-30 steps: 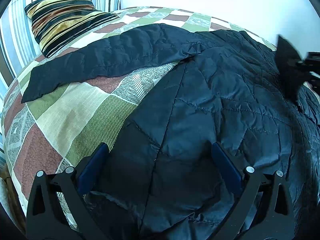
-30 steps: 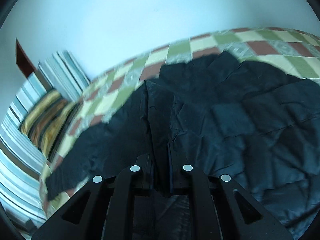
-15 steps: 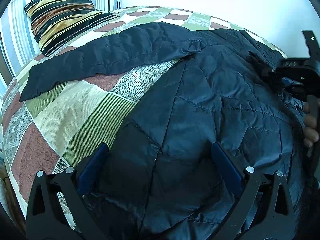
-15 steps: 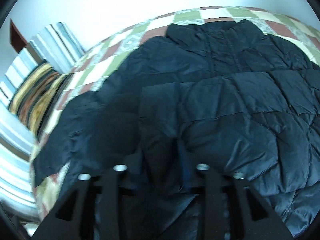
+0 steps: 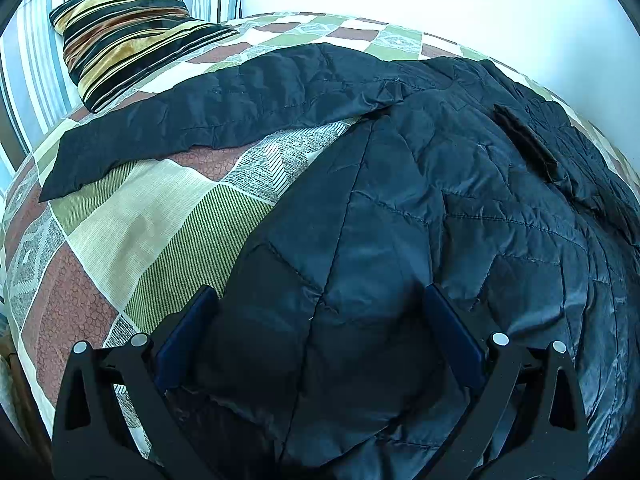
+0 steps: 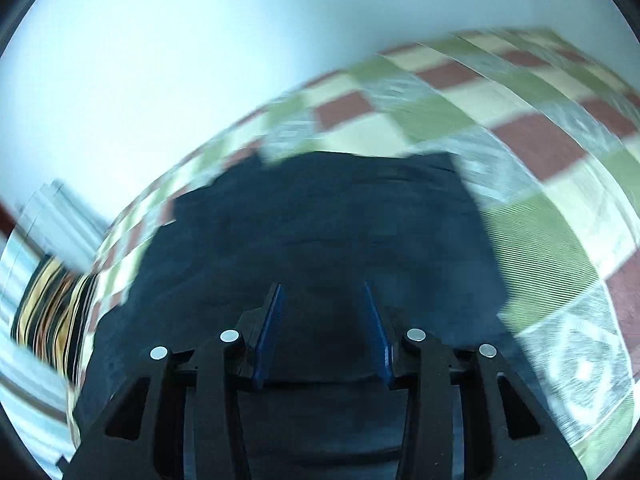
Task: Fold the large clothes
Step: 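Carry the sleeve across the jacket body and lay it down with the right gripper, then open the right gripper to release the sleeve onto the jacket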
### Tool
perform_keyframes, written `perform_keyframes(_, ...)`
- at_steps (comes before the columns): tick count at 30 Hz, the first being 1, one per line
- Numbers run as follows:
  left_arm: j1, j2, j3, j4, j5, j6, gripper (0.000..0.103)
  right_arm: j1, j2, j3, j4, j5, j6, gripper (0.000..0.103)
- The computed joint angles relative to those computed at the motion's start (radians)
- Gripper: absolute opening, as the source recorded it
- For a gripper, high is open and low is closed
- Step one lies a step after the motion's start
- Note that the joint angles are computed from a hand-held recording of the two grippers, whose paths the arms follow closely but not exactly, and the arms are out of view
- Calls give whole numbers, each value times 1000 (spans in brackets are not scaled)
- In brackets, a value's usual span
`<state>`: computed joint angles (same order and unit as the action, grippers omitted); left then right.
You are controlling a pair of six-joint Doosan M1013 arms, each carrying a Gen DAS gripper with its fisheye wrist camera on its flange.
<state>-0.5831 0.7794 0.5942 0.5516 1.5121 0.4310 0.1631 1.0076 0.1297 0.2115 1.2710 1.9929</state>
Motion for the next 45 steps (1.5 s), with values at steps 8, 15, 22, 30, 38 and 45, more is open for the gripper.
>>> perform_keyframes(8,-1,16,-26,5,28,13,101,-23,-9,110,47,-9,-14,34)
perform_keyframes(15,-2,17,-26,9,31,14,101,-23,-44,193,41,-78,-55,34)
perform_keyframes(22,1,10,-11,-3,15,4,101,-11,-69,216,-10,-99,-55,39)
perform_keyframes(30,1,9,-9,-5,13,2,101,-5,-219,452,-92,-211,-3,46)
perform_keyframes(38,1,10,-11,-2,13,2,101,-3,-325,647,-229,-283,56,46)
perform_keyframes(45,-1,13,-16,2,21,4,101,-9,-287,564,-189,-261,25,46)
